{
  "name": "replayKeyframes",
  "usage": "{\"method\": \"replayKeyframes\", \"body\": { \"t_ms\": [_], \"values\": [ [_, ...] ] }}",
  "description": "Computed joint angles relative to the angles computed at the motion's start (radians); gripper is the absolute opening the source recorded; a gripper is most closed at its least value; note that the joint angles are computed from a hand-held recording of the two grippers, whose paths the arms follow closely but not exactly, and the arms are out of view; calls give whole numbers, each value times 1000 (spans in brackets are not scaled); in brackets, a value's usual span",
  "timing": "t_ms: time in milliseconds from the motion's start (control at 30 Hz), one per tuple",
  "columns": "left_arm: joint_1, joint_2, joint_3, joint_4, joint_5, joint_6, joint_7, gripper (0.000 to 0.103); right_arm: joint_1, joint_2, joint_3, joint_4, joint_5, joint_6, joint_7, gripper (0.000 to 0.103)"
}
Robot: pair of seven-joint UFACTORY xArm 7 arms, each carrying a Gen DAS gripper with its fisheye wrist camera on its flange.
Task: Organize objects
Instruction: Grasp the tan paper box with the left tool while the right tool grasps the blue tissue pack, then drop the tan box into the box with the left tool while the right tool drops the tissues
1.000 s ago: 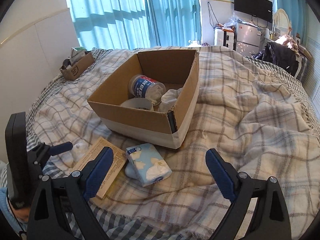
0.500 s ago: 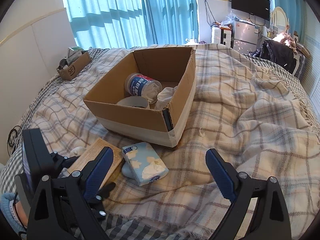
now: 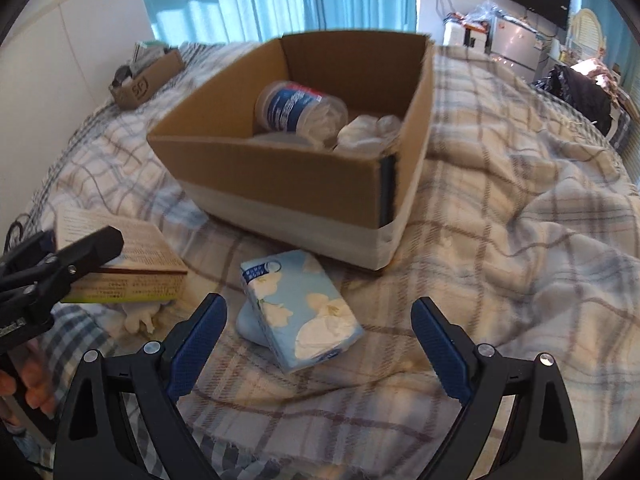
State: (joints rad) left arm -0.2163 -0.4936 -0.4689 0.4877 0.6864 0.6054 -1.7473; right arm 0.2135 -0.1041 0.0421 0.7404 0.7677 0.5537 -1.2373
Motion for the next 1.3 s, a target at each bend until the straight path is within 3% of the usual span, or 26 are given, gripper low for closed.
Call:
{"method": "replayKeyframes", "body": {
  "t_ms": [33,100,300,467,733,1100,1300],
  "values": [
    [-8,29,11,9,-21,4,21,79,2,15,5,4,-17,-1,12,91],
    [-23,76,22,25,-51,25,42,79,-2,40,10,18,-44,14,33,74],
    [-68,149,45,62,-60,83,83,80,-13,34,18,7,-61,27,33,64],
    [-122,217,58,118,-46,193,106,79,-11,-13,4,-28,-28,20,-12,61],
    [-146,80,70,32,-13,100,0,76,20,-138,-53,-86,83,31,-120,59],
    [-143,-43,-16,61,-44,157,-4,76,70,-333,-129,-175,100,31,-143,58],
    [-104,-141,-30,93,-42,168,54,76,95,-411,-168,-133,102,72,-124,58]
  ]
}}
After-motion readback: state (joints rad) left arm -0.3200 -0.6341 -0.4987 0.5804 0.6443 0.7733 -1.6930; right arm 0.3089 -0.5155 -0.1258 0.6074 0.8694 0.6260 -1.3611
